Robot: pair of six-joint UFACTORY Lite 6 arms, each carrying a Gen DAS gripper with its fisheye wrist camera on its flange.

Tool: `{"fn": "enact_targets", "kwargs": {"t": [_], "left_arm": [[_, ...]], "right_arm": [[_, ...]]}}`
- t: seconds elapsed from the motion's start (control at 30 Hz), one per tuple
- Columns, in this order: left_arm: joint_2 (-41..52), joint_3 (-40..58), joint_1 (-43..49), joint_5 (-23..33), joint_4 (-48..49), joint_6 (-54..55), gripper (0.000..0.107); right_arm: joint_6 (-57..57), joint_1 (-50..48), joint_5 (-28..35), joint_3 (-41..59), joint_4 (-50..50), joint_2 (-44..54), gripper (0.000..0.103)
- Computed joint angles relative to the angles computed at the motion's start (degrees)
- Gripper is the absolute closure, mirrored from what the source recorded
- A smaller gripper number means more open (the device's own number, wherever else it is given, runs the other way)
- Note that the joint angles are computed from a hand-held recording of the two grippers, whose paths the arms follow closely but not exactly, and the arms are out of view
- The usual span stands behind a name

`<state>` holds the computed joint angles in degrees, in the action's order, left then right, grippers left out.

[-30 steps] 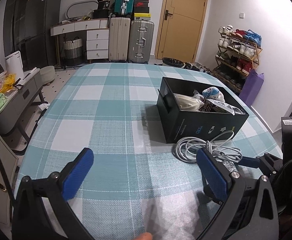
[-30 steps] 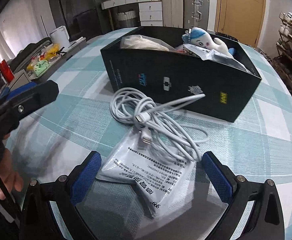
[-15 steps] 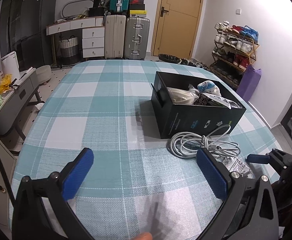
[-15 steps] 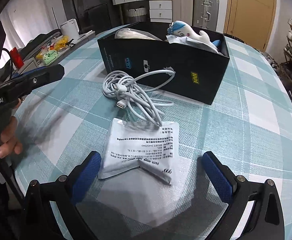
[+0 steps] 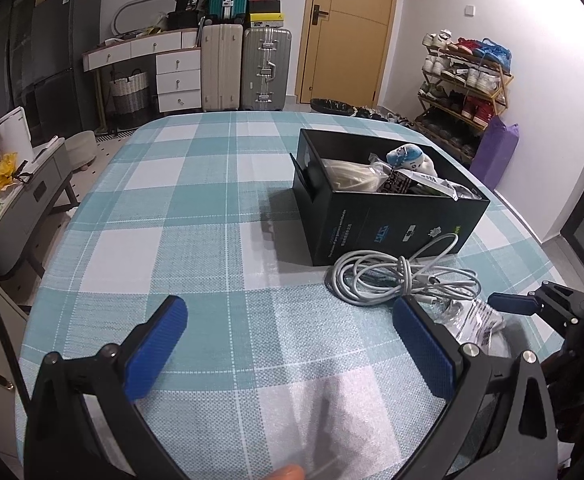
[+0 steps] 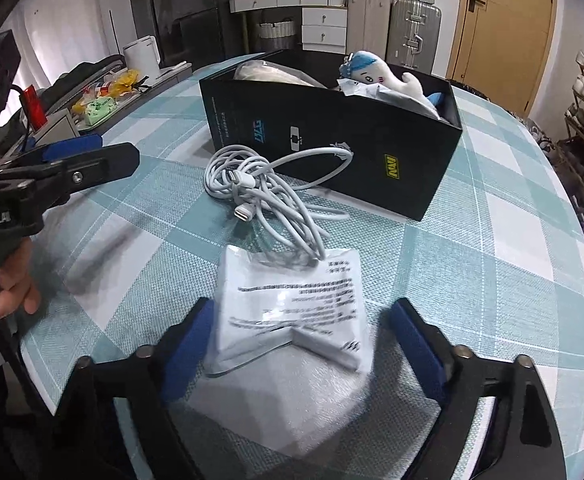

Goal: Organize soft objects

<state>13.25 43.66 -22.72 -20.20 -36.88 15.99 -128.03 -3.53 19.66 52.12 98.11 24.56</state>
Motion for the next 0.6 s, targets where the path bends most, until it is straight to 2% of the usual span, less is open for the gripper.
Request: {"fn": "enact_targets", "kwargs": {"t": [0.1,0.2,0.47,0.6], "left_arm": [[0.1,0.0,0.0,0.1,0.5,-0.4,0.004],[0.4,0.2,-0.2,0.0,0.5,-0.1,0.004],[1.5,0.9,-0.7,0.2,0.2,0.2,0.004],[2.2,1.6,-1.3,0.8,-0.1,0.2,0.004]], "right_arm": [[1.3,-1.7,1.1,-0.1,-3.0,-0.4,0.035],[0.9,-3.3,2.3,-0.5,-4.6,-0.9,0.042],[-3.5,-7.3,6.4,-3.1,-2.5,-2.6,0.054],[-5.3,-10.1,8.1,-4.0,-2.2,-3.2,0.056]]}}
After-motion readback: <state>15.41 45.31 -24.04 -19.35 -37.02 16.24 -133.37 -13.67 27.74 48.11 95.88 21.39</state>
